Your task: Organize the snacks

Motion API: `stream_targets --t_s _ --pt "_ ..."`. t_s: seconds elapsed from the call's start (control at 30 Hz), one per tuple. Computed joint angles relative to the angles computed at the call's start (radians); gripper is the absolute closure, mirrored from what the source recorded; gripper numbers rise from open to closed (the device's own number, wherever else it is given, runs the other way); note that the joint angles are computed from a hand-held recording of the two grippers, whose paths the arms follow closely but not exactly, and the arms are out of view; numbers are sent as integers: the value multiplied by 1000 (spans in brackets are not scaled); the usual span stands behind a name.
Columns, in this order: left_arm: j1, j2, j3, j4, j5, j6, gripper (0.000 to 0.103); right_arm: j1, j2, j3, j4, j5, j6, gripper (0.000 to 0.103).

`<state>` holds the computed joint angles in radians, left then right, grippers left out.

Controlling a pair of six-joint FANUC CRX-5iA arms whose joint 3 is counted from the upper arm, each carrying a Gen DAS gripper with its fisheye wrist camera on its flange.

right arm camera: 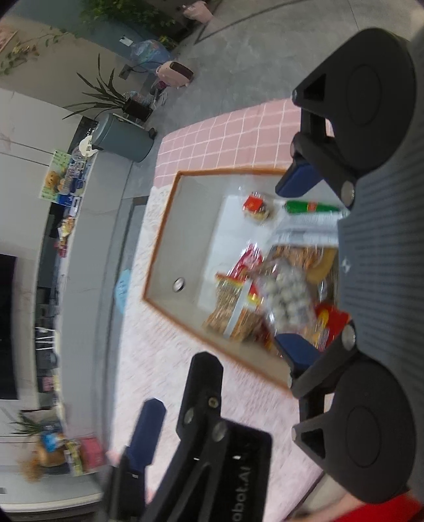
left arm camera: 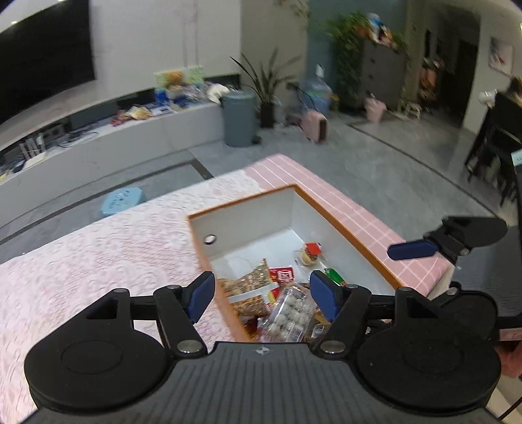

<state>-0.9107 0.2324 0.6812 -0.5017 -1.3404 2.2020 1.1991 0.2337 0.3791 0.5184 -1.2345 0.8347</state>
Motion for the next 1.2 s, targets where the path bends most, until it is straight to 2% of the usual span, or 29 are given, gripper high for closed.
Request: stream_targets --t_s 0.13,0.3,0.5,0.6,0.7,0.8,0.9,1.0,1.2 --pt "-63 -83 -76 -88 10 102 22 55 -55 -64 47 44 -115 9" --pt "-176 -155 -142 -250 -13 228 17 140 -121 -191 186 106 -306 6" --pt "-327 -179 -187 -484 -83 393 14 229 -176 -347 411 161 -578 3" --pt "-399 -163 -203 -600 -143 447 12 265 -186 -422 544 148 -715 3" --pt "-419 -163 -240 -621 -161 496 12 295 -173 -480 662 72 -834 3" --pt "-409 -160 -274 -606 -154 565 12 312 -153 -509 722 -7 -909 3" --pt "-379 -160 -296 -559 -130 586 12 320 -147 -540 739 -40 -977 3" --pt "-365 -166 -320 -531 -107 591 13 318 -148 -560 734 -32 -1025 3" --pt "-356 -187 -380 -494 -53 630 13 312 -118 -558 702 -53 -1011 3"
